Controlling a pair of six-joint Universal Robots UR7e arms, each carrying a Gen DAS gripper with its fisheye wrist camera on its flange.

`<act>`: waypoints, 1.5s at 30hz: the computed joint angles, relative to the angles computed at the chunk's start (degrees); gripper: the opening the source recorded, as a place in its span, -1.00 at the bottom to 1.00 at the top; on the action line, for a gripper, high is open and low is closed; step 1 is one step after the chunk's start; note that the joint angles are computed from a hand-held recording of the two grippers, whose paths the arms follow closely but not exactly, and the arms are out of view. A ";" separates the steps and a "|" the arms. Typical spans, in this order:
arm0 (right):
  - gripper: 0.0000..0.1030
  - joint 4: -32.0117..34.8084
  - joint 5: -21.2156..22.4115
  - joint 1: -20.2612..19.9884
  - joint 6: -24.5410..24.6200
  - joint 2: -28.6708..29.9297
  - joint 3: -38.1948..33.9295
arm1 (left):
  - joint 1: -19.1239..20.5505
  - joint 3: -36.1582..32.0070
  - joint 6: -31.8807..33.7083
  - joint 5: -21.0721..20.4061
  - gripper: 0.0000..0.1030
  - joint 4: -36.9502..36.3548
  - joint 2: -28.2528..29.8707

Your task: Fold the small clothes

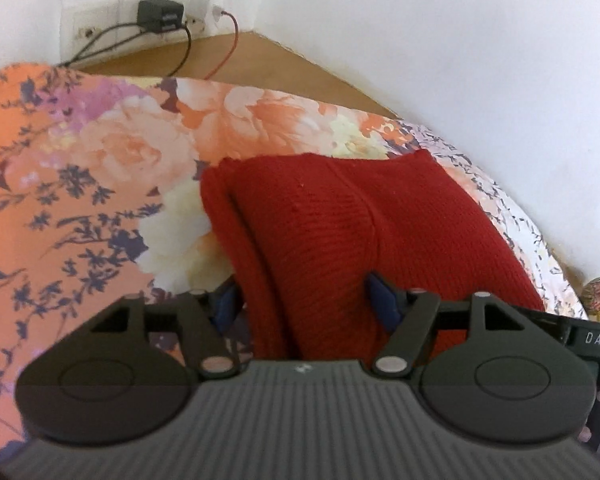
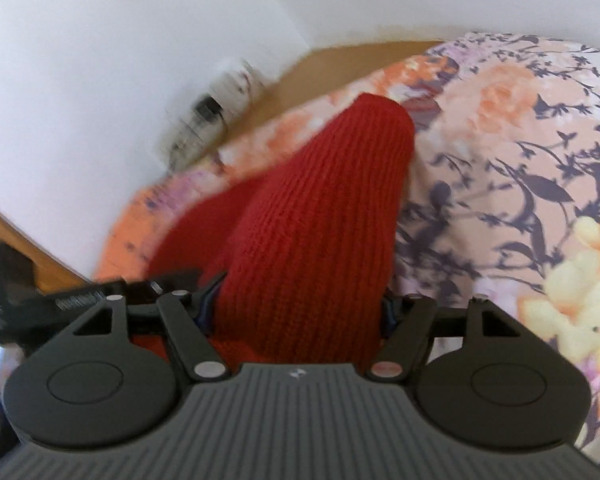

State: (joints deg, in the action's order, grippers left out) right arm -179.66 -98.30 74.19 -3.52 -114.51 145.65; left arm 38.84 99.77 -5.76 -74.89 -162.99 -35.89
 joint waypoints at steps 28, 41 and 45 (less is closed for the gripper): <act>0.01 -7.10 -21.96 17.33 -7.39 4.86 3.06 | -4.76 10.32 -5.96 9.95 0.46 -0.96 -6.61; 0.92 -15.75 -31.34 27.21 -3.44 7.36 6.44 | -11.55 16.77 -14.51 16.74 0.59 0.20 -10.72; 1.00 -23.15 -37.87 32.27 -3.92 11.48 7.85 | -13.40 18.52 -18.85 18.49 0.59 2.69 -11.42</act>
State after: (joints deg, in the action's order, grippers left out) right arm -202.81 -136.16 106.46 -7.44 -103.03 153.51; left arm 25.44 118.29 -24.61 -56.41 -160.30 -47.31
